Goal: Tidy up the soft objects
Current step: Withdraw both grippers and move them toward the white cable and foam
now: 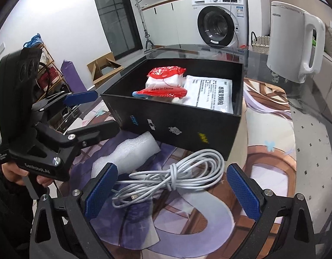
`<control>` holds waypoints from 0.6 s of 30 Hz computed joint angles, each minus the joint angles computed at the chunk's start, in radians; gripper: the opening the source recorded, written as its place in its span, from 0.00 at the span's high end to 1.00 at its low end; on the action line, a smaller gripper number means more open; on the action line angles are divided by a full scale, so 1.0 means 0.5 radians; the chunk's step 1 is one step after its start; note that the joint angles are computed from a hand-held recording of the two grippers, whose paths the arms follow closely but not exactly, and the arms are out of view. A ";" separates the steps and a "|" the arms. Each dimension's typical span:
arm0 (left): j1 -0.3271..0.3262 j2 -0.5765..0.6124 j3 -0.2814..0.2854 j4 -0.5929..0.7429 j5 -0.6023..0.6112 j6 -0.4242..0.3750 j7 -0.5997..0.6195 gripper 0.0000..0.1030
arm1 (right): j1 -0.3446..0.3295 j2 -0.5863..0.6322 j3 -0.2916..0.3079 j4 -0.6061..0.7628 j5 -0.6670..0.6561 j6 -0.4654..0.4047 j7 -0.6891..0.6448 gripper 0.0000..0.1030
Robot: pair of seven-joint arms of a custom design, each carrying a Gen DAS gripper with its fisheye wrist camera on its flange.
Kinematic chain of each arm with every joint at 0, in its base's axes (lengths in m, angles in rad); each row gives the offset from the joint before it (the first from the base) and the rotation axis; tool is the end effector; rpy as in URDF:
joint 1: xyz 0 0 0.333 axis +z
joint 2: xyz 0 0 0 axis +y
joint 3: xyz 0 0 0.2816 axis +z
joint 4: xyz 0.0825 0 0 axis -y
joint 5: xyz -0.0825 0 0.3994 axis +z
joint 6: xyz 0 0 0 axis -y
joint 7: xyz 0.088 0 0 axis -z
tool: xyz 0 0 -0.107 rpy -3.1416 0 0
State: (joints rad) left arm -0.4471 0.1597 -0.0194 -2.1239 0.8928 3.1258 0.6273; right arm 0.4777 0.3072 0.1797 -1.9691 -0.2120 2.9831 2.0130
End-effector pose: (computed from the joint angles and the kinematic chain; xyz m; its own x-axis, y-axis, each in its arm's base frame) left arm 0.5055 -0.3295 0.3694 -0.4107 -0.9112 0.0330 -0.6135 0.2494 -0.7493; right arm 0.5150 0.4076 0.3587 0.4272 -0.8862 -0.1792 -0.7415 -0.2300 -0.6303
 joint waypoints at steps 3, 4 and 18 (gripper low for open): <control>0.012 0.010 -0.020 0.000 -0.058 -0.004 0.064 0.00 | 0.044 0.026 -0.048 0.019 -0.047 0.019 0.065 0.01; 0.015 0.012 -0.027 -0.002 -0.085 -0.005 0.091 0.00 | 0.040 0.035 -0.043 0.023 -0.045 0.025 0.070 0.01; 0.015 0.023 -0.069 -0.027 -0.406 -0.033 0.418 0.00 | -0.015 -0.079 -0.019 -0.043 -0.081 -0.226 -0.216 0.00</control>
